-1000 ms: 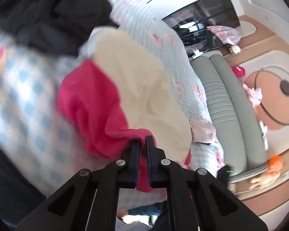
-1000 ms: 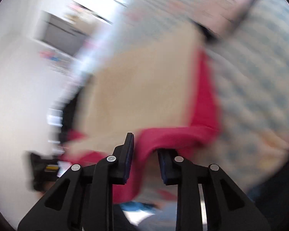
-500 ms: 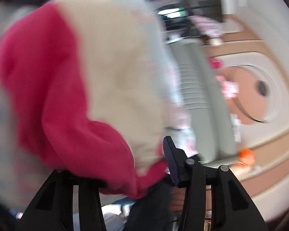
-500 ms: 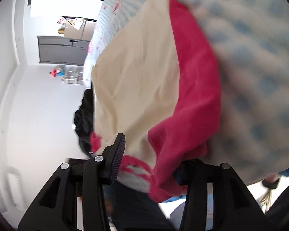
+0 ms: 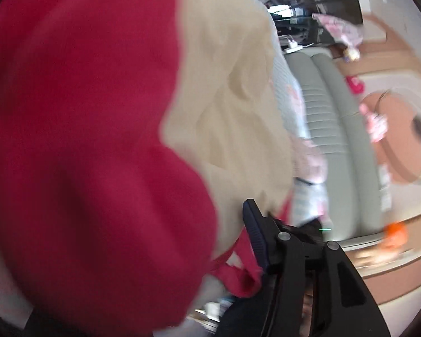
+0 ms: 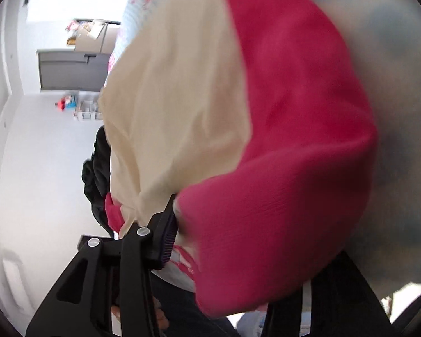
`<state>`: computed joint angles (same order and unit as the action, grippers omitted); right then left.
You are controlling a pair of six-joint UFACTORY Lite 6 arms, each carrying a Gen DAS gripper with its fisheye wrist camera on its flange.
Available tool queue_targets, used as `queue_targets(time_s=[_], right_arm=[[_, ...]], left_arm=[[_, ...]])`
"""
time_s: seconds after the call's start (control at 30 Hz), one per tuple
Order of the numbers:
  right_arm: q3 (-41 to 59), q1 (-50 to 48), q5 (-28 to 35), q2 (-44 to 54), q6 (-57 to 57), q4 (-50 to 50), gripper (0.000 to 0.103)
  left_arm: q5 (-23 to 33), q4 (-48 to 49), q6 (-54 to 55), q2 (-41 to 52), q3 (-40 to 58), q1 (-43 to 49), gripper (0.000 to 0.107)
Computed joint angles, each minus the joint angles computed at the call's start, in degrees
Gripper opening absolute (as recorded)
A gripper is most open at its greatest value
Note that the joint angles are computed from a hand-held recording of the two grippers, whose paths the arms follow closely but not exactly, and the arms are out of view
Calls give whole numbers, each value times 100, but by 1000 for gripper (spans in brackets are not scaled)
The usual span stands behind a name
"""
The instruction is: Fold clothes
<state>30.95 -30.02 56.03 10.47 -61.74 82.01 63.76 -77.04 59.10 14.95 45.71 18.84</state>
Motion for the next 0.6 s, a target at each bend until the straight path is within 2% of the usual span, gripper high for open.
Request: queue_targets(time_s=[0.07,0.13,0.2,0.23,0.27,0.3,0.33,0.5,0.53,0.6], right_arm=[[74,68,192,426,-188,372,44],[234,264,285,672,-232,480,44],[367,406,285,760,-207,394,44],[449,470,204,725,-47,253,38],[516,542,28,506,184,95,22],[588,619,-173,236,422,-71,15],[678,697,-369,-9,671,-265,12],[1345,1418,-1264,-2036,1706,-1191,8],[1597,1607,-1448,-2323,1978,-1439,8],[1959,1694,-1429,-2661,2274,-1601,8]], left_arm=[[443,70,-178,631,410,184,54],[518,161,-394,837,687,41,54],[76,389,-636,531,771,-246,37],[-139,504,-743,332,812,-394,22],[-349,549,-738,-56,828,-549,16],[-563,624,-751,-403,891,-708,12],[-745,703,-781,-707,993,-851,9],[-1005,873,-1202,-1630,1906,-1258,7],[-985,821,-1272,-1773,2084,-1277,7],[-749,493,-1338,-2044,2335,-1165,7]])
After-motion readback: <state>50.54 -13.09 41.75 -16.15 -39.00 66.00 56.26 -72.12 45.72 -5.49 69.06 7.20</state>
